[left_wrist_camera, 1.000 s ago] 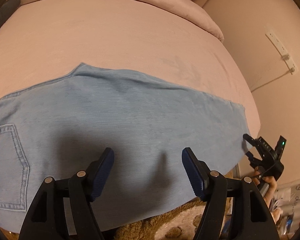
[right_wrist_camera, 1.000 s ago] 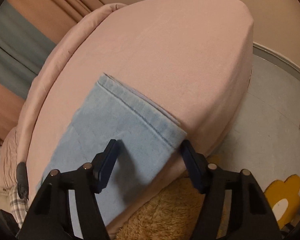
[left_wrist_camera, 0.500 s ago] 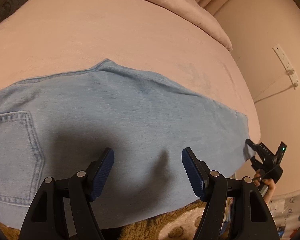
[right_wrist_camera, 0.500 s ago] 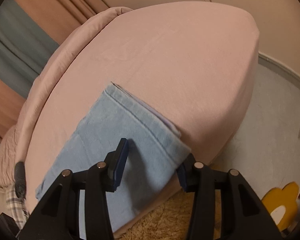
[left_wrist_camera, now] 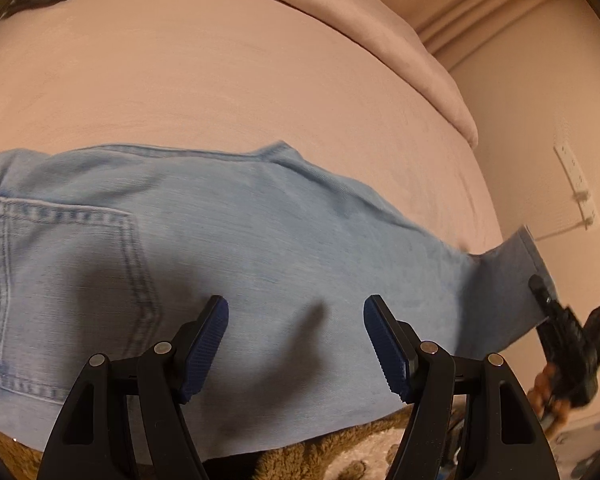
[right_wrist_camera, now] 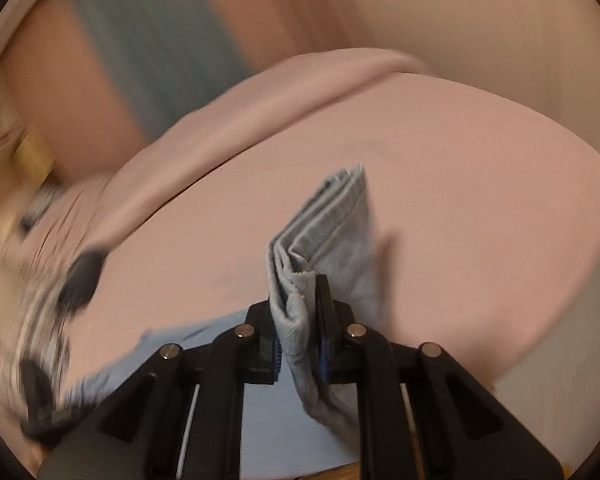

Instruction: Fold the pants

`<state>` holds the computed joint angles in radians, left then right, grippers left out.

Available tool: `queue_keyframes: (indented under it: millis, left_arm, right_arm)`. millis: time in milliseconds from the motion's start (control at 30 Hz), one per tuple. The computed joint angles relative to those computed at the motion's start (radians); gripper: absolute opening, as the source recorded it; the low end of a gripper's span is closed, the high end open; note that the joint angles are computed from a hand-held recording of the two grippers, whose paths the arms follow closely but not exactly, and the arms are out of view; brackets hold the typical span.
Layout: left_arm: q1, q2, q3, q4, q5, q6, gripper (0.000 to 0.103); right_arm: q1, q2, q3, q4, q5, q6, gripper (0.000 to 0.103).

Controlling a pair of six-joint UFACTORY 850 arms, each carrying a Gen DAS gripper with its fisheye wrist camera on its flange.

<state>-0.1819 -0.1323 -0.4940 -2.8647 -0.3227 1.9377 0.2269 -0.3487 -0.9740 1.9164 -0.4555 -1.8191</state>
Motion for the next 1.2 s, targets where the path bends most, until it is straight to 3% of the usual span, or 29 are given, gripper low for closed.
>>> queue_keyframes:
  millis: [133, 233, 333, 533, 667, 767, 900, 1067, 1133, 1167, 1200]
  left_arm:
    - [0.021, -0.001, 0.017, 0.041, -0.026, -0.047, 0.07]
    - [0.028, -0.005, 0.021, 0.083, -0.039, -0.09, 0.07]
    - [0.023, -0.01, 0.015, 0.097, -0.036, -0.099, 0.07]
    - [0.016, -0.037, -0.016, 0.177, -0.04, -0.156, 0.07]
    - [0.042, -0.047, -0.025, 0.321, -0.116, -0.26, 0.07]
    - [0.066, -0.077, -0.047, 0.432, -0.196, -0.336, 0.07]
    - [0.088, -0.139, -0.088, 0.493, -0.252, -0.384, 0.07]
    - [0.126, -0.185, -0.102, 0.554, -0.36, -0.455, 0.07]
    - [0.119, -0.189, -0.122, 0.58, -0.326, -0.459, 0.055]
    - [0.115, -0.188, -0.126, 0.576, -0.32, -0.449, 0.023]
    - [0.11, -0.187, -0.136, 0.582, -0.305, -0.452, 0.007]
  right_arm:
    - [0.118, -0.015, 0.021, -0.127, 0.0, -0.01, 0.015]
    - [0.175, -0.099, -0.017, -0.356, 0.013, 0.2, 0.015]
    - [0.198, -0.137, -0.023, -0.388, 0.042, 0.219, 0.015]
    - [0.173, -0.128, -0.054, -0.448, 0.003, 0.275, 0.015]
    - [0.155, -0.049, 0.0, -0.338, -0.067, 0.089, 0.015]
    - [0.177, -0.045, -0.001, -0.376, -0.126, 0.087, 0.015]
    - [0.231, -0.09, -0.008, -0.451, -0.052, 0.134, 0.015]
    - [0.235, -0.115, -0.007, -0.483, -0.05, 0.149, 0.015]
    - [0.237, -0.102, -0.002, -0.461, -0.057, 0.123, 0.016]
    - [0.238, -0.096, 0.001, -0.442, -0.07, 0.098, 0.016]
    - [0.238, -0.093, 0.003, -0.439, -0.089, 0.089, 0.016]
